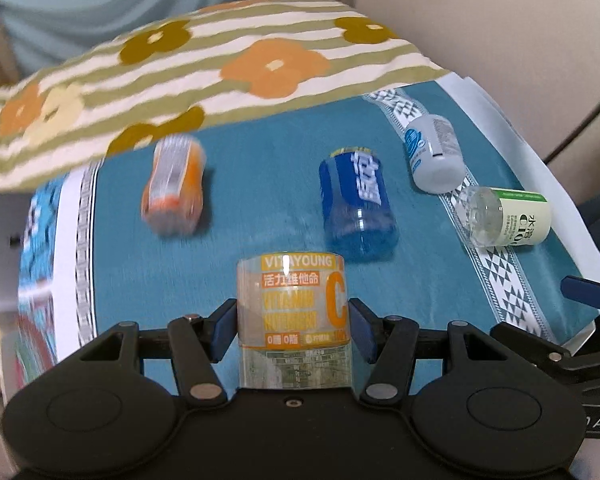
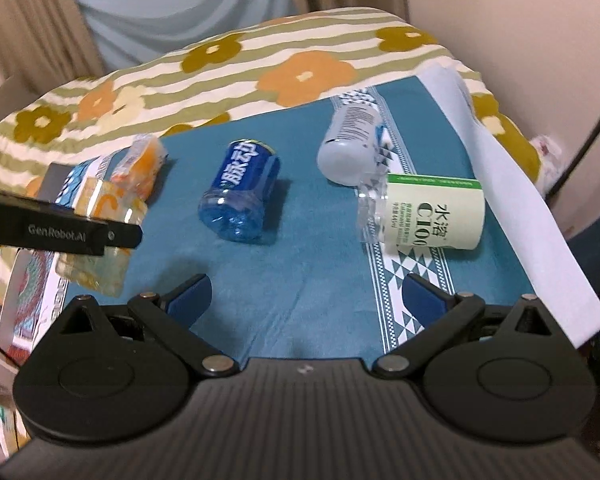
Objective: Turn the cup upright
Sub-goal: 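Close the left gripper on the cup and lift it off the cloth, then carry the cup toward the right tool while the right gripper closes on it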
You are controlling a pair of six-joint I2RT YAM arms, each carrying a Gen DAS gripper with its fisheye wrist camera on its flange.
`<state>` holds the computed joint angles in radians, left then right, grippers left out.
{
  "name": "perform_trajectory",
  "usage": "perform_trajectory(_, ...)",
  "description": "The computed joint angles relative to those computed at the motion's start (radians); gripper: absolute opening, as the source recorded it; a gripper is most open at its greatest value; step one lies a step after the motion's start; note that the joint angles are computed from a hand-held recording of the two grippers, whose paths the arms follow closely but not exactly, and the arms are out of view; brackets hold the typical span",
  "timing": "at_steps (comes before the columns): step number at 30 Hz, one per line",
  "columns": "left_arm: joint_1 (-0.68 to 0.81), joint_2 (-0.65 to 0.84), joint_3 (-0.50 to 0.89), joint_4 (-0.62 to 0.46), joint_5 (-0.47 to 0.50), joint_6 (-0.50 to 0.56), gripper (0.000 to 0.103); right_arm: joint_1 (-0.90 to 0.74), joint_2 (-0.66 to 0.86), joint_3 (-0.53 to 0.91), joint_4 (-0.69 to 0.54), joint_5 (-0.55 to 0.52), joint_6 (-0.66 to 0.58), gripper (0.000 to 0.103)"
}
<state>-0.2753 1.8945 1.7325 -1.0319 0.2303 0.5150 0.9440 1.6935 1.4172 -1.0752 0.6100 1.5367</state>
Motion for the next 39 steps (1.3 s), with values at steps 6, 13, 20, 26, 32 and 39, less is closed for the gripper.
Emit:
perform_trajectory(6, 0.016, -0.077, -0.192, 0.085, -0.026, -0.099, 0.063, 0.022, -0.026, -0.043, 0.042, -0.019, -0.084, 0.103)
perform_trajectory(13, 0.023, -0.05, -0.271, 0.155, -0.057, -0.155, 0.063, 0.034, -0.052, -0.115, 0.08, -0.056, -0.118, 0.103)
perform_trajectory(20, 0.024, -0.034, -0.288, 0.186, -0.058, -0.178, 0.064, 0.044, -0.06, -0.159, 0.102, -0.083, -0.106, 0.103)
perform_trajectory(26, 0.021, -0.029, -0.281, 0.183, -0.058, -0.194, 0.071, 0.047, -0.063, -0.174, 0.118, -0.092, -0.1, 0.103)
perform_trajectory(32, 0.021, -0.05, -0.298, 0.206, -0.052, -0.181, 0.088, 0.046, -0.059, -0.162, 0.112, -0.084, -0.094, 0.103)
perform_trajectory(39, 0.046, -0.093, -0.295, 0.175, -0.022, -0.162, 0.096, 0.046, -0.059, -0.13, 0.074, -0.077, -0.075, 0.103)
